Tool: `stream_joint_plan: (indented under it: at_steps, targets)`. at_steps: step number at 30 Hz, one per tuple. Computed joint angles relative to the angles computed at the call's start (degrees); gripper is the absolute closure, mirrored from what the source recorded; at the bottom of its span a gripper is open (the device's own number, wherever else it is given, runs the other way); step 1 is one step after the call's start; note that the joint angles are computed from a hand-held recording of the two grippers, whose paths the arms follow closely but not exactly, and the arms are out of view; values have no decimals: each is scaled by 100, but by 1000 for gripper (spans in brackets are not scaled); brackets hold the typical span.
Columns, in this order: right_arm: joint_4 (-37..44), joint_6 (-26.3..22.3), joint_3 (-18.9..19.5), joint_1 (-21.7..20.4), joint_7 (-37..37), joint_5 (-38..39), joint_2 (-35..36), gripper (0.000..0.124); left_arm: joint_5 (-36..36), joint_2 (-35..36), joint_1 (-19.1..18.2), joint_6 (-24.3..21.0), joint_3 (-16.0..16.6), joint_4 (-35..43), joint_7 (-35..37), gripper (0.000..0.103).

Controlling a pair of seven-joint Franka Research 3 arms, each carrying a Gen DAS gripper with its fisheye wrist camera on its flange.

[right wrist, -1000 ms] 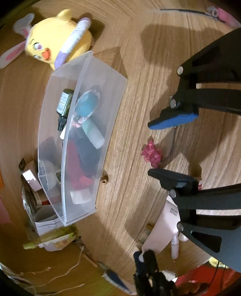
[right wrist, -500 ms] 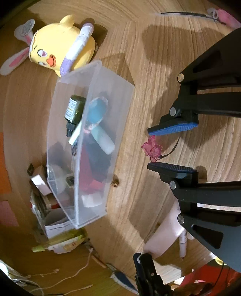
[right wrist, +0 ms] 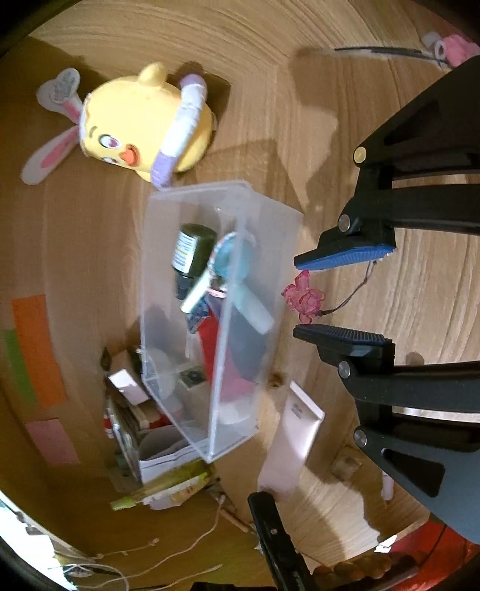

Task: Organize objects
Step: 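Carry the pink charm and white cap over the clear bin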

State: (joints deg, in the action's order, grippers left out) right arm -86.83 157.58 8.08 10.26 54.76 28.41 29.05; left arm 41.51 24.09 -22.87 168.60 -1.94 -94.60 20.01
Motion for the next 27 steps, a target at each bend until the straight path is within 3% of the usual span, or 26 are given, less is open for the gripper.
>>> stream_joint_plan:
  at_steps: [4, 11, 27]
  targets:
    - [88, 262, -11, 9, 23, 14, 16, 96, 60, 106, -48, 26, 115, 225, -123, 70]
    - [566, 269, 182, -158, -117, 268, 206, 96, 286, 278, -137, -285, 242, 739, -183, 70]
    - [1693, 332, 334, -153, -357, 401, 626, 96, -78, 896, -26, -833, 85, 1945, 558, 70]
